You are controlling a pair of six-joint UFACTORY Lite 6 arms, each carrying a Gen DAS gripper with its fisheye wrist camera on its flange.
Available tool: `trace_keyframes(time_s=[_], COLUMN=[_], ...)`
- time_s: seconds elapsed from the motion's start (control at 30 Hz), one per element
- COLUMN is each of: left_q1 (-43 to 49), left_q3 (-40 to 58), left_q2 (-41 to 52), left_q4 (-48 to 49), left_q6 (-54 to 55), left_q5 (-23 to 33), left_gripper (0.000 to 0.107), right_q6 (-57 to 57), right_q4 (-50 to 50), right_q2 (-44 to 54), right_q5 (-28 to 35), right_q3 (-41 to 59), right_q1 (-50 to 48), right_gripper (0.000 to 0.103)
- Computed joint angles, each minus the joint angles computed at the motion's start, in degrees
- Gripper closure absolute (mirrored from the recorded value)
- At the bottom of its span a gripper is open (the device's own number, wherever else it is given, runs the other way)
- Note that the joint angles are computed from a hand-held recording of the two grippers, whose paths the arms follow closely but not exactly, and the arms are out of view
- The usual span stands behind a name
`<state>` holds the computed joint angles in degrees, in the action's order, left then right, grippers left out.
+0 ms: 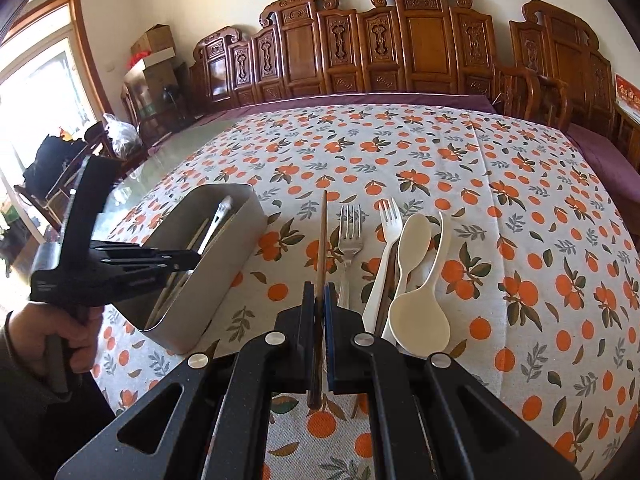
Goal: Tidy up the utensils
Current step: 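Lower the spoon into the tray and open the left tool while the right tool carries its chopstick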
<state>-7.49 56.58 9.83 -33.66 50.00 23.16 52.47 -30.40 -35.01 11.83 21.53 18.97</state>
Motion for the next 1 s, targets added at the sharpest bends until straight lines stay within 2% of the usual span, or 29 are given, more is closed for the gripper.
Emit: trace_keyframes(time_s=[0.33, 0.7, 0.73, 0.8, 1.0], left_q1=[-0.05, 5.88, 6.66, 7.91, 13.24], left_q3=[0.85, -0.79, -0.84, -1.23, 0.56], left_q2=[1.36, -4.19, -4.77, -6.1, -7.59], left_q4=[0.58, -6.25, -6.91, -7.92, -11.0], left_q6=[-1.14, 7.41, 8.31, 9.75, 14.35], left_q5=[-0.2, 4.08, 4.64, 5.18, 8.37], left_gripper=[0.101, 0.1, 0.099, 0.085, 0.072], right_q6=[-1.93, 12.57, 14.0, 17.67, 27.2], right_q4=[2.28, -9.69, -10.76, -13.4, -20.14], right_q2=[-0.12, 2.67, 3.21, 4.82, 11.59], right_q5=[-0.38, 1.7, 1.76, 2.11, 2.81], right_q3=[0.35, 4.22, 4.77, 6.33, 12.23], right_q1=[0.62, 7.66, 8.41, 10.62, 15.52], right_gripper=[0.097, 0.097, 0.097, 0.097, 0.097])
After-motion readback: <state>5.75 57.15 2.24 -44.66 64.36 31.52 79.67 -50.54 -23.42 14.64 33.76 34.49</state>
